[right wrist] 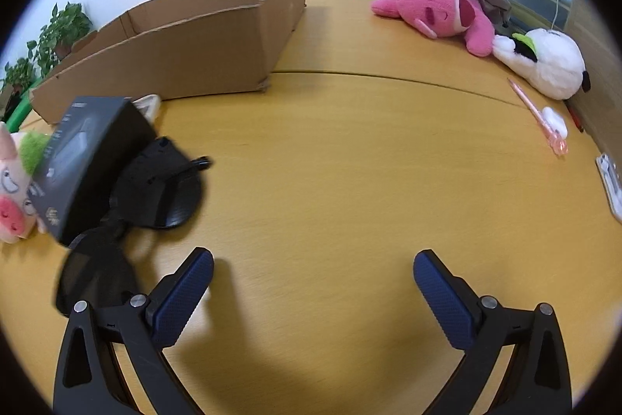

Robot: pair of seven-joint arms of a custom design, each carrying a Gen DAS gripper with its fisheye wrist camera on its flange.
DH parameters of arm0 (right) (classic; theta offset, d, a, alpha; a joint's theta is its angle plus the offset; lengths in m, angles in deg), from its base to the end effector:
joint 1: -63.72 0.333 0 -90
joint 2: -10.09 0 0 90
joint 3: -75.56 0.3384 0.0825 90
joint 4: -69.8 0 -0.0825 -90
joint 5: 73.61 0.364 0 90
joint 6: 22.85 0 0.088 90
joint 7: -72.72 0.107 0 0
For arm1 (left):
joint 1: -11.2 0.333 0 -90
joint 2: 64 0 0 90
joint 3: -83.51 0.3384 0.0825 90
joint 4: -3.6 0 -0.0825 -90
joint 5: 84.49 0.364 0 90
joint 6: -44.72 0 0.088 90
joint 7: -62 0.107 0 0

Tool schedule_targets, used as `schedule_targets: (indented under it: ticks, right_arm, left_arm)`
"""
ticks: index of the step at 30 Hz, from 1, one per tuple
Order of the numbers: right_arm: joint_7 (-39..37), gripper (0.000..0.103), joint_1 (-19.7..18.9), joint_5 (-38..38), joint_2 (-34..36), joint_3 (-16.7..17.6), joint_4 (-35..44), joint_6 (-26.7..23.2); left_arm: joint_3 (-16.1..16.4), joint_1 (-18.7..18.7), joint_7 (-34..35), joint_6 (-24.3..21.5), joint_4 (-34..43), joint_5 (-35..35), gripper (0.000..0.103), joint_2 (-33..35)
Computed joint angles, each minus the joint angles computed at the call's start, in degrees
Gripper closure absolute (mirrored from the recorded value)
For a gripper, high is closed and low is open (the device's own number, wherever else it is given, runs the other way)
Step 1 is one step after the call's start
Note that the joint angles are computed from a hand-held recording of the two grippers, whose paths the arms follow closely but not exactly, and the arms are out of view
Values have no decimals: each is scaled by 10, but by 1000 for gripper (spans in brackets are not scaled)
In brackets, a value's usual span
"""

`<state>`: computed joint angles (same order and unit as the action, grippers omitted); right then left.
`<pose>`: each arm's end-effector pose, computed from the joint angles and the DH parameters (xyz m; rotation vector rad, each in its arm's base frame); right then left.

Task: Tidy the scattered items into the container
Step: 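Move both grippers toward the pink-and-teal pig plush on the table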

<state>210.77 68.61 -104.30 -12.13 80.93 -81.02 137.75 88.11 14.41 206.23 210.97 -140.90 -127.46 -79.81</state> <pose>0.4007 0.0990 0.4640 -1.6795 2.0503 -0.6557 0.4381 0.1031 0.4729 -1.6861 1.9222 -0.7461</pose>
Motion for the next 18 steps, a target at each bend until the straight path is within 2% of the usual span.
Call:
schedule_targets:
  ticks: [2,5,8,11,14,18]
  right_arm:
    - [27,0,-3,-11,-16,22,2,5]
    - [75,0,-9,-44,-46,64,17,13]
    - [108,0,-2,-67,-64,96,41,23]
    - [133,0,10,-80,-53,122,78,11]
    - [171,0,15,-107,-32,145,106,1]
    - [187,1,59,-100,2,128,122,3]
  left_arm:
    - [-17,6,-48,12,-36,0,0,-59]
    - [-8,-10,-90,-31,-64,0,0,-148]
    - [-30,-11,-145,-63,-94,29,0,-235]
    - [-34,-42,-177,-90,-115,42,0,-296]
    - [-47,-71,-211,-104,-124,50,0,-320]
    - [-74,-97,-256,-92,-135,64,0,-320]
